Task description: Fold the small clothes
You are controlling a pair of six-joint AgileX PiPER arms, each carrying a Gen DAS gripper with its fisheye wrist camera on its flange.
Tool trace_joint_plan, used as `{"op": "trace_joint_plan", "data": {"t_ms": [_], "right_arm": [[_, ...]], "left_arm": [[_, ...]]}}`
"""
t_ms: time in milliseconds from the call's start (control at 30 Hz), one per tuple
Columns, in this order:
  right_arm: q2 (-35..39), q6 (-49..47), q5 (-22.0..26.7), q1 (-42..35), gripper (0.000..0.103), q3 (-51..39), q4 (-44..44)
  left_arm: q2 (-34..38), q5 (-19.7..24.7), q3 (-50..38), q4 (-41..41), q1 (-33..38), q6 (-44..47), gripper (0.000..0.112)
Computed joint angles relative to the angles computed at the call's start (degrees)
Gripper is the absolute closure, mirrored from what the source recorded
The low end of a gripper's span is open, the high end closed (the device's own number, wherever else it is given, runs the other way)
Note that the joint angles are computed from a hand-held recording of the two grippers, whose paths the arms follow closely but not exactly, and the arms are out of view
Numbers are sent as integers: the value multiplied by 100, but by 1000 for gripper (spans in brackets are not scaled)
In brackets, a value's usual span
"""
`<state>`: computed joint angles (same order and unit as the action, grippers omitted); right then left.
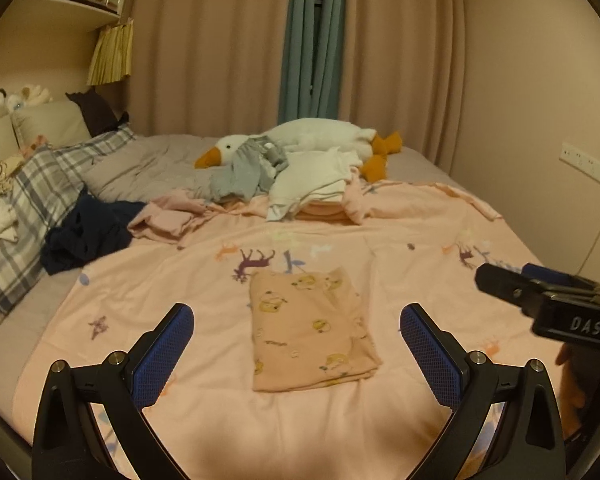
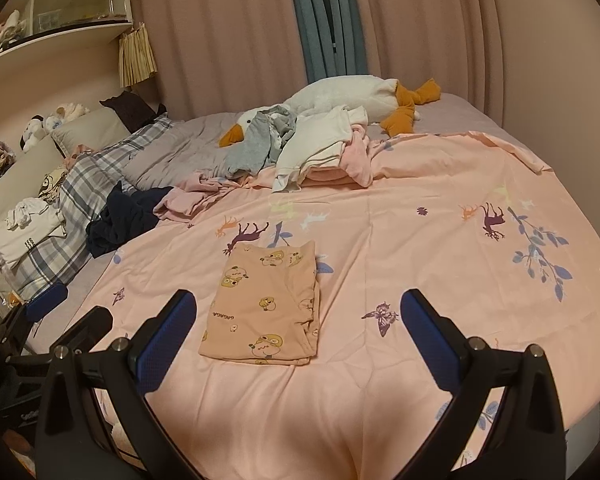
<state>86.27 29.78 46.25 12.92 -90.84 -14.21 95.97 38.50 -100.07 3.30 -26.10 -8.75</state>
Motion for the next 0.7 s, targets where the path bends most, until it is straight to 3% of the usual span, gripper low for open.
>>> {"op": "trace_joint_plan", "data": {"t_ms": [367,700], "right_arm": [[-59,71,140,161,1,27,-333],[-38,170,355,217,1,3,-502]], "left_arm": [[-31,68,-62,141,36,-306,10],[-96,-200,106,931,-82,-1124,10]]}}
